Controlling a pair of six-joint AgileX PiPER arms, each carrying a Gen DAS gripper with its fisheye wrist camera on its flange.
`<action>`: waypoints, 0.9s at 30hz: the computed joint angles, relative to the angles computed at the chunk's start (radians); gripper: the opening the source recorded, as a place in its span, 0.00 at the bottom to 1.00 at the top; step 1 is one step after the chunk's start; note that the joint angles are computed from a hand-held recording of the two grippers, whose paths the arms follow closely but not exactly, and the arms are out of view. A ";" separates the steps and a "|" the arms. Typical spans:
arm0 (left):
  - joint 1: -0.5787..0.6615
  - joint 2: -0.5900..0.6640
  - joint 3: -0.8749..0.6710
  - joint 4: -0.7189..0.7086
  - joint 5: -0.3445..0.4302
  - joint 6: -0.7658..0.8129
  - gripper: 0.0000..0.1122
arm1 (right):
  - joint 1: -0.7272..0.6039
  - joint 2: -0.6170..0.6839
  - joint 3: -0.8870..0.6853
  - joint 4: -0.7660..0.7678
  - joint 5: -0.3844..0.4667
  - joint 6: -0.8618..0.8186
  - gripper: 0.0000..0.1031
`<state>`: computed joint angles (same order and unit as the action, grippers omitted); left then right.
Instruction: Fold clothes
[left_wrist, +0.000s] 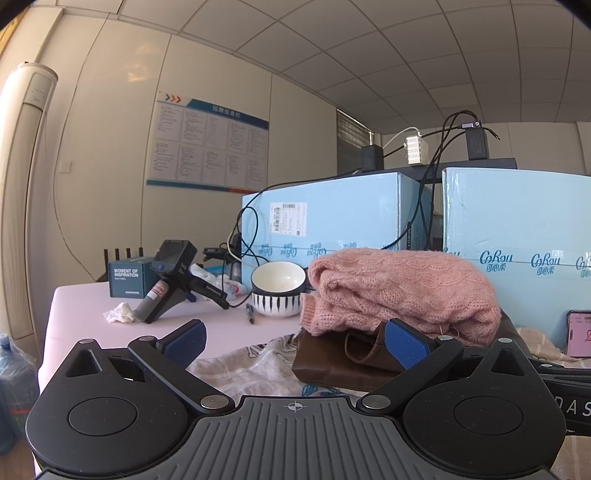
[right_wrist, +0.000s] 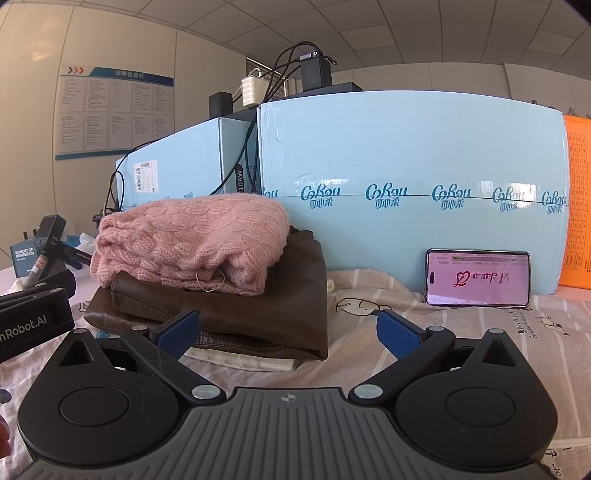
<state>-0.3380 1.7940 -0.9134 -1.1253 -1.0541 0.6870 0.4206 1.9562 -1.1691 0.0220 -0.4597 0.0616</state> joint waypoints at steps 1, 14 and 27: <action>-0.001 0.000 0.000 -0.001 0.000 0.000 0.92 | 0.000 0.001 -0.001 0.000 0.001 0.001 1.00; 0.000 -0.004 0.002 -0.002 0.003 0.001 0.92 | -0.002 0.002 -0.005 -0.005 0.005 0.009 1.00; 0.001 -0.003 0.001 -0.003 0.005 0.004 0.92 | -0.002 0.002 -0.004 -0.004 0.006 0.010 1.00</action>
<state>-0.3368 1.7914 -0.9122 -1.1283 -1.0491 0.6914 0.4186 1.9581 -1.1735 0.0175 -0.4532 0.0712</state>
